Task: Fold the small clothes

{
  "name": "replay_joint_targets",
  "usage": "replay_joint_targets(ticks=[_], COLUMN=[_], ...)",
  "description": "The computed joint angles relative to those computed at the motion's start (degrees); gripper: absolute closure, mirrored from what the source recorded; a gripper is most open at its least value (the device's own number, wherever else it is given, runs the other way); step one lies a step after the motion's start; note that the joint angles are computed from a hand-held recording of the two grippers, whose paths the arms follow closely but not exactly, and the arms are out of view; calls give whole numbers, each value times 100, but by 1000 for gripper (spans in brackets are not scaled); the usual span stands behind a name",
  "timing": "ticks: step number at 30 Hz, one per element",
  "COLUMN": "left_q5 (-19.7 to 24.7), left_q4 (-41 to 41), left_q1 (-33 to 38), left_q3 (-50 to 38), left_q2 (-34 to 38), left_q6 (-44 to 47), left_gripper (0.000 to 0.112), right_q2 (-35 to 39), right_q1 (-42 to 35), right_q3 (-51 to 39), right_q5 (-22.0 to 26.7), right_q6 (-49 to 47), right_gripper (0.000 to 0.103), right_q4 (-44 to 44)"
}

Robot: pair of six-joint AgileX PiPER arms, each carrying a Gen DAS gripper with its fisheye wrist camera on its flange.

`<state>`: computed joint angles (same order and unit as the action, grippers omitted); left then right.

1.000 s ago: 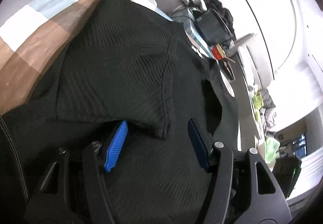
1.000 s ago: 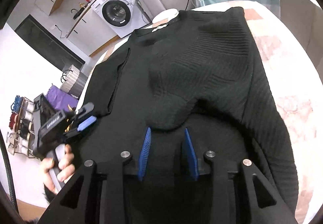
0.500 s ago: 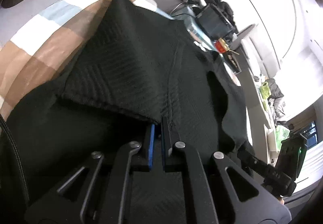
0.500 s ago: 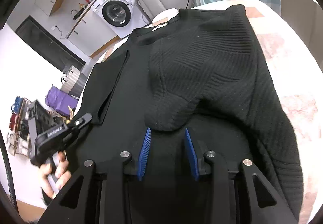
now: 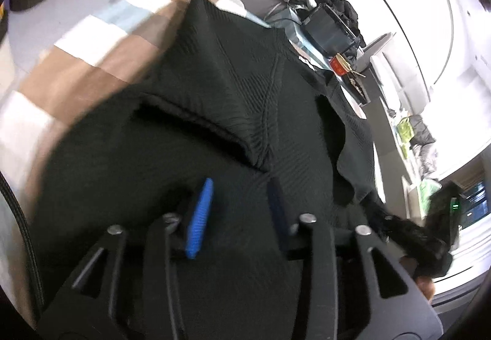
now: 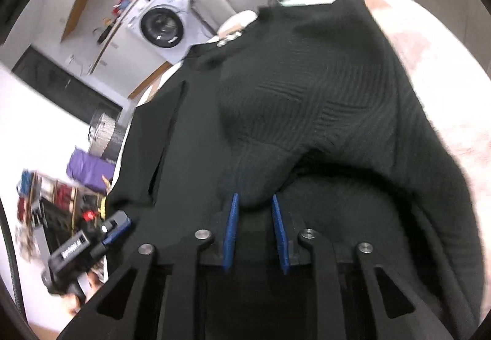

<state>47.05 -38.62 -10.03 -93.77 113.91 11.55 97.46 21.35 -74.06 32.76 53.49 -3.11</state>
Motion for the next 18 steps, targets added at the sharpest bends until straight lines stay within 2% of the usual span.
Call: replay_joint_targets(ticks=[1, 3, 4, 5, 6, 8, 9, 10, 12, 16, 18], left_q5=[-120, -506, -588, -741, -842, -1057, -1044, -1022, -972, -539, -418], left_q4=[62, 348, 486, 661, 731, 712, 563, 452, 260, -6, -36], left_q1=[29, -1, 1, -27, 2, 61, 159, 244, 458, 1139, 1479], left_q3=[272, 911, 1119, 1416, 1677, 2257, 2502, 2699, 3106, 3813, 4158], left_q2=[-245, -862, -1099, -1409, -1680, -2293, -2557, -2772, -3221, -3999, -4348], left_q6=[109, 256, 318, 364, 457, 735, 980, 1149, 1474, 1976, 2149], left_gripper=[67, 51, 45, 34, 28, 25, 17, 11, 10, 10, 10], right_q2=[-220, -723, -1009, -1331, -1574, -2027, -2250, -2510, -2992, -3707, -4035], right_q1=[115, 376, 550, 782, 982, 1385, 1619, 1914, 2459, 3777, 4795], right_q3=[129, 454, 632, 816, 955, 1218, 1357, 1513, 1815, 2242, 2477], right_q5=[74, 244, 375, 591, 809, 1199, 1379, 1615, 2021, 3028, 3697], right_q6=[180, 612, 917, 1247, 1439, 1751, 1954, 2230, 2657, 3694, 4598], right_gripper=[72, 51, 48, 43, 35, 25, 22, 21, 20, 20, 20], right_q4=[-283, -861, -1211, -1618, -1878, -2233, -2418, -2631, -2873, -3222, -3506])
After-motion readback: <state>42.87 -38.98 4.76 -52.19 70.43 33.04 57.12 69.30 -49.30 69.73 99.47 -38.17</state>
